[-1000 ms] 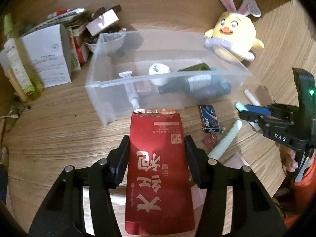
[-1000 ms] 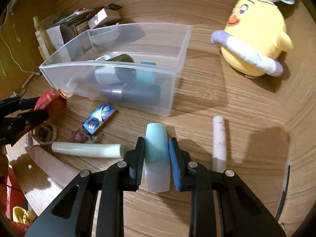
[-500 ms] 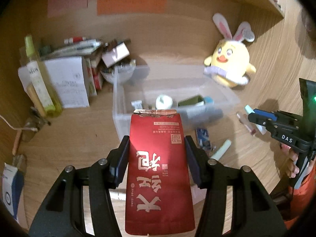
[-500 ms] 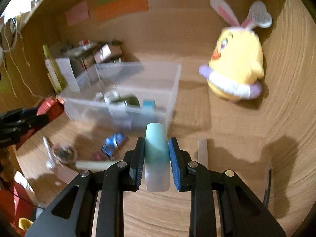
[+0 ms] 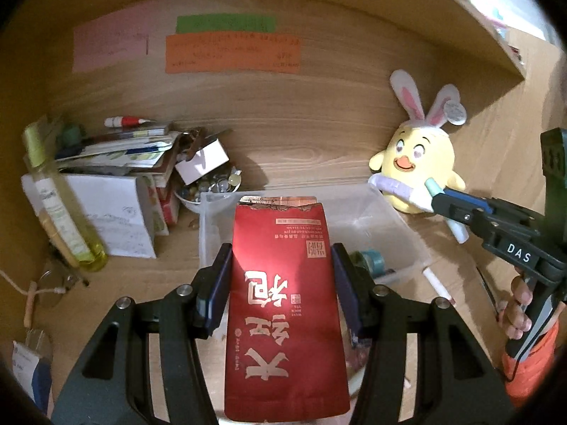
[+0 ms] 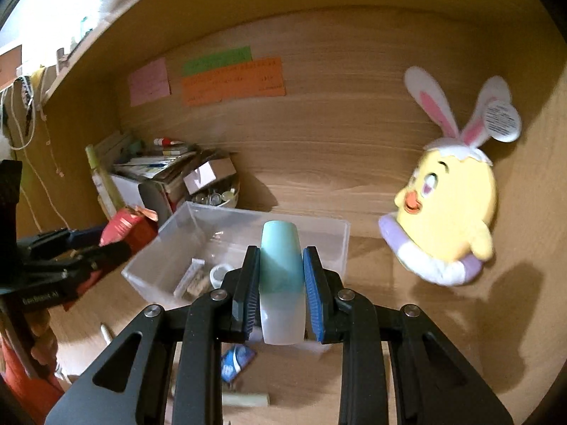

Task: Organize objects
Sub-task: 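Lower red packet and pale green tube into the clear box, open both tools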

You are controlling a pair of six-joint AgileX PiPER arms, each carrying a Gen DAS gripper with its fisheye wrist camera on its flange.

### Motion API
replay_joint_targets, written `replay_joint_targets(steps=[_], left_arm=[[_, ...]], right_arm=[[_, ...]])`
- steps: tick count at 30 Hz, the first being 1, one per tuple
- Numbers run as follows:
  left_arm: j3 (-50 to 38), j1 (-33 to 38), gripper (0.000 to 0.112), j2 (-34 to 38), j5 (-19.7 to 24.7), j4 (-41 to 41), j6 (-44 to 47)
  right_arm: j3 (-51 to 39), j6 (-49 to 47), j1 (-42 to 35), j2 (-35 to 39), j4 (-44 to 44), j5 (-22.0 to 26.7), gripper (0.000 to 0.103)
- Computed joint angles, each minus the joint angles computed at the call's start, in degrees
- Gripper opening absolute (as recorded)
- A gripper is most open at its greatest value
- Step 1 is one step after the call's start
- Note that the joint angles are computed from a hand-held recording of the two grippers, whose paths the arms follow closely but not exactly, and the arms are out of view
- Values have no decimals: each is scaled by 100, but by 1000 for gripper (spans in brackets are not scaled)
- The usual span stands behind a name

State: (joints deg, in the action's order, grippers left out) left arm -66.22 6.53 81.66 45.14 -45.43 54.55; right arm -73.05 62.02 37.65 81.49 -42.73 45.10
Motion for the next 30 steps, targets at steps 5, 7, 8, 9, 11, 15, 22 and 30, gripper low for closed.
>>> replay_joint_targets(steps=[5,7,8,9,11,15,22,30], left_arm=[[-584,-517,54,636,-177,597,-688],[-773,-693,54,859,-242,831,-945],[-877,-779,54,993,-271,954,-1067],[-1016,-883,54,1164,-286,1130,-1247],[-1187,-991,54,1384,-285,1318,-1439],[-1518,-1209,54,1829,-265,1765,-1846],[-1887,-1372,54,2303,-236,2210,-2284],[-1796,-1306,54,2150,-239,2112,-2102]], right_arm=[[-648,-842,-479,693,793,-155,22],[-908,-1100,-583,1012,984,-90,22],[-993,-1196,-623,1129,1064,-66,22],[-1104,-1361,-689,1293,1219,-42,22],[-1224,-1545,-745,1498,1393,-9,22],[-1515,-1774,-797,1965,1534,203,22],[-1767,-2051,-965,2363,1884,317,22],[-1854,-2134,-896,2348,1912,465,23]])
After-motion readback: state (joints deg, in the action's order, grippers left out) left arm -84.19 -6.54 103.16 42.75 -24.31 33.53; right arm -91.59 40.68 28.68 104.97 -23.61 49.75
